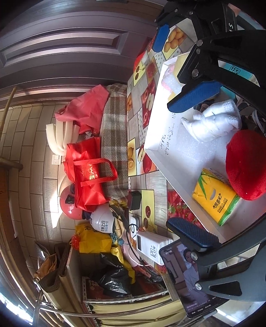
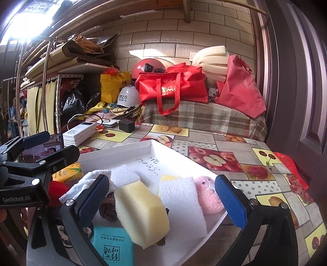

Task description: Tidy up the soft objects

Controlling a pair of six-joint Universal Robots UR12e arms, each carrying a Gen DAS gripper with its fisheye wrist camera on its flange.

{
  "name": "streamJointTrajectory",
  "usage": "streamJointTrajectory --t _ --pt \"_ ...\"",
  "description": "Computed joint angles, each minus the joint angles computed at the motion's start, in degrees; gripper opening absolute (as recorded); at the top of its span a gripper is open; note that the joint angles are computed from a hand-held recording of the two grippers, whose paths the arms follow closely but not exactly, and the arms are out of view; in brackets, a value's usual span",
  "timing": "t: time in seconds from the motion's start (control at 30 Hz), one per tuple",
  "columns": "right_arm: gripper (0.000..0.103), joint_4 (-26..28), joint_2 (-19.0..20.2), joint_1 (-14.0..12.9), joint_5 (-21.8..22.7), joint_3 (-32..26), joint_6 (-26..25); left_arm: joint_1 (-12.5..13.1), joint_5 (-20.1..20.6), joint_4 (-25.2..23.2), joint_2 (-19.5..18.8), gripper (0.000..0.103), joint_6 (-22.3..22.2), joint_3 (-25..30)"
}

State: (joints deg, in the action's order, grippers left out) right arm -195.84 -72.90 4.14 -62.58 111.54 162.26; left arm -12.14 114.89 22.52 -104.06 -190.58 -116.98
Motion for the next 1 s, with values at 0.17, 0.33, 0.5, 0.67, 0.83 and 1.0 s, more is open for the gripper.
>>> streamJointTrajectory --t 0.17,0.33,0.5,0.67,0.83,1.0 --pt "0.103 -4.2 0.3 -1.0 1.4 0.7 4.0 -0.8 3.7 1.0 -0.2 0.103 -0.6 0.0" --pt "0.103 -4.8 -0.7 -1.8 0.8 2.1 5.8 -1.2 4.9 0.6 0.5 0.103 -2.1 -0.9" --pt "0.103 -5.7 -2.6 -2.7 1.3 4.9 3.7 -2.5 5.0 0.5 1.2 0.103 -1.2 -1.8" --pt "0.103 -0.8 -5.4 -4.0 2.6 7.2 0.7 -4.3 5.7 -1.7 1.8 0.103 -0.6 -2.1" --pt "0.103 -0.9 -7.8 -6.7 5.0 10.2 1.2 -6.0 5.5 -6.1 3.2 0.103 -2.7 -2.8" --pt "0.103 -6.7 -10.1 -10.5 8.2 13.7 5.9 -8.8 8.6 -6.8 3.6 0.103 -3.4 -3.3"
